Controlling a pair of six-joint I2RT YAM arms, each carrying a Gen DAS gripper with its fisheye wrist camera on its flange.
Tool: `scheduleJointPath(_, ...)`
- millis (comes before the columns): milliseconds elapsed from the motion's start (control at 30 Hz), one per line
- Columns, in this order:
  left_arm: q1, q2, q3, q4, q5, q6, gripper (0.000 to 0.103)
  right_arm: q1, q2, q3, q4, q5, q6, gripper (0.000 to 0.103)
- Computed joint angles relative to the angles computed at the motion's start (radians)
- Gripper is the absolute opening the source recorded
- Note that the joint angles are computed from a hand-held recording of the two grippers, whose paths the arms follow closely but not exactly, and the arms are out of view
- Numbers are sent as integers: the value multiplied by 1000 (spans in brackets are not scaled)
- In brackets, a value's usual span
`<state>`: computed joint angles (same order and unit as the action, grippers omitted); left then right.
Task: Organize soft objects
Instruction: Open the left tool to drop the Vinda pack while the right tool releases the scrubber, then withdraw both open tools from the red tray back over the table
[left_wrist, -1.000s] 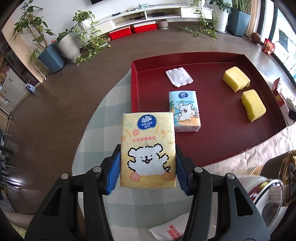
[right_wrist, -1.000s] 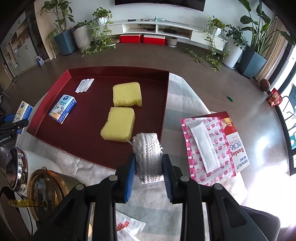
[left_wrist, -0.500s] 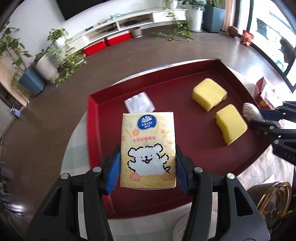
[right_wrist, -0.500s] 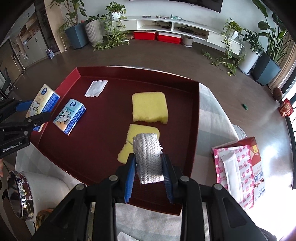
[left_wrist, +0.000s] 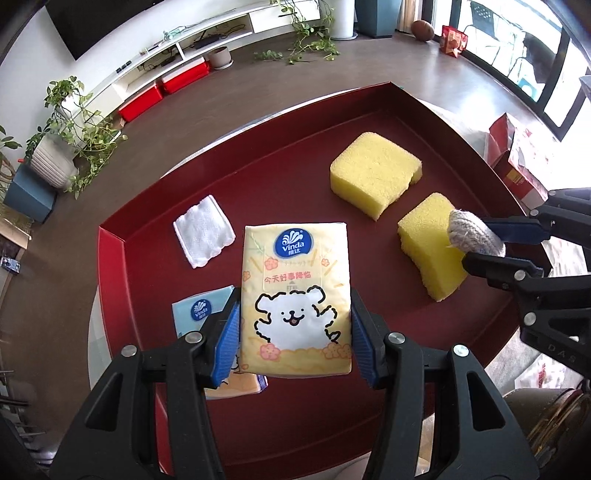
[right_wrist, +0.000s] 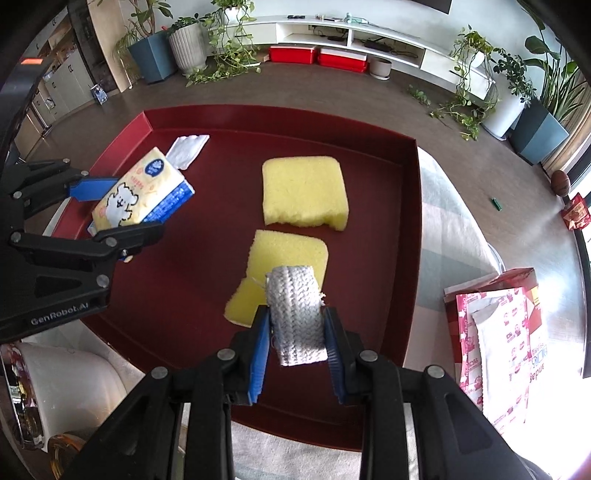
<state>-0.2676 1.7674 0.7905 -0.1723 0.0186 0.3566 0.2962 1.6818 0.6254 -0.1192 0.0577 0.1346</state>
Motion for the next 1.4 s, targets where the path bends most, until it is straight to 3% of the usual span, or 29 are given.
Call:
scheduleJointPath(400, -5, 29, 20, -4, -2, 26, 52, 32, 52, 55, -5, -5, 1, 32)
scheduleJointPath(467, -8, 20, 19, -5, -6, 24, 56, 30, 55, 62, -10, -6, 4, 32)
scheduleJointPath(533, -8, 8, 10, 3, -7, 26, 67, 25, 46, 61, -16, -11, 4, 33)
scheduleJointPath(667, -5, -15, 2, 3, -23, 19, 68, 23, 14, 51, -13, -13, 16, 60)
scheduleJointPath(1200, 50, -96, -15, -36, -13, 30, 68, 73, -58, 45, -44, 15, 42, 60)
scheduleJointPath(1400, 135, -161, -51, -44, 5, 30, 68, 59, -116, 12, -51, 20, 60, 60)
